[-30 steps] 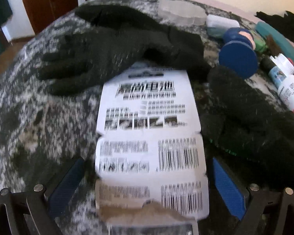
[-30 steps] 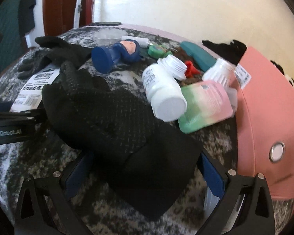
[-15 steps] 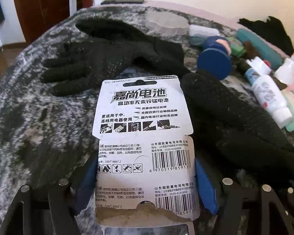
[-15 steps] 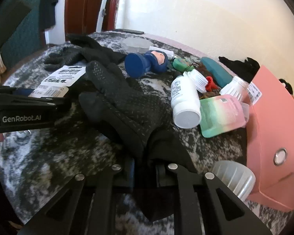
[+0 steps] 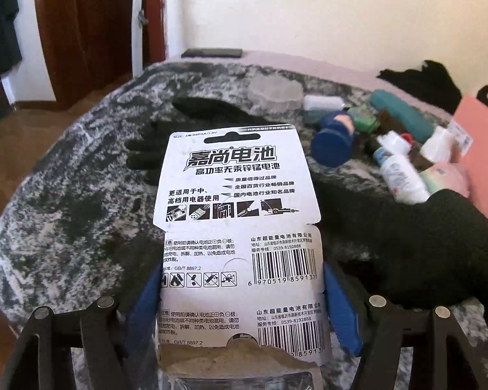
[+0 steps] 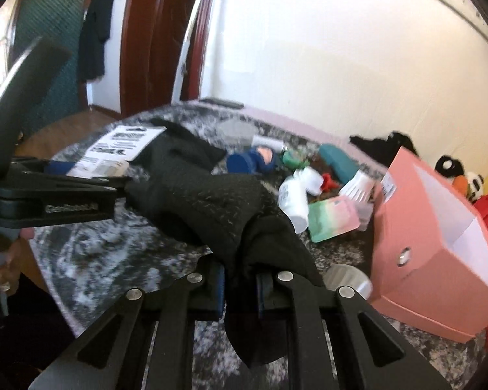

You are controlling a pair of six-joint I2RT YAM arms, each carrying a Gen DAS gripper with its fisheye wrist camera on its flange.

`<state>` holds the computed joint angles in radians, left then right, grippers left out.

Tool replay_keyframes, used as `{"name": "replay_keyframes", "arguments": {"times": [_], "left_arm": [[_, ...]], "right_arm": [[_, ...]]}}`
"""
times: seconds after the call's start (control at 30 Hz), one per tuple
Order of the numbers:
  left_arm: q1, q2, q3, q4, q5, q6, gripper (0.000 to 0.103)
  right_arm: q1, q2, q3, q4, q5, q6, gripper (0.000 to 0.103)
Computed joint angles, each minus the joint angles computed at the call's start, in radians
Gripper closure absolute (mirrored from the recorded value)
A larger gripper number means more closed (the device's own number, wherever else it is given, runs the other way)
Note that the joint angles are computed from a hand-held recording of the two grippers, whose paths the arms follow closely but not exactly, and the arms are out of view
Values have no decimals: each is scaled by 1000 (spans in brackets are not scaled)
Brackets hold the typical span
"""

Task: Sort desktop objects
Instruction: 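Carry the card and glove into the pink box and open both tools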

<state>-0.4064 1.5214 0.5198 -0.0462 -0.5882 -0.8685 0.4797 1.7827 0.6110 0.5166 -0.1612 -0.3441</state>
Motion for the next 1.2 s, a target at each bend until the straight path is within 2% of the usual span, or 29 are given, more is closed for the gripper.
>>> {"name": "replay_keyframes", "arguments": {"times": [0.17, 0.43, 0.57, 0.7, 0.8, 0.93, 1.07, 1.2], "left_arm": [[-115, -111, 10, -124, -68, -59, 28], [-320, -169, 144, -325, -181, -137, 28], [-408, -122, 268, -369, -222, -111, 28], [-454, -45, 395, -331, -212, -10, 28], [-470, 46, 520, -288, -190, 88, 28], [-465, 191, 715, -240, -132, 218, 28], [-432, 371, 970, -253, -43, 321, 28], [-394, 585, 1302, -354, 28, 374, 28]], "right_arm": [[-44, -213, -132, -29, -44, 3, 89], [-226, -535, -218, -200, -181, 8, 89], [-381, -691, -228, -302, -284, -1, 89], [-592, -788, -203, -393, -415, -19, 89], [-757, -799, -166, -420, -504, -31, 89], [-938, -726, -82, -399, -586, -17, 89], [-1017, -566, 44, -317, -577, 37, 89], [-1010, -360, 230, -281, -521, 92, 89]]}}
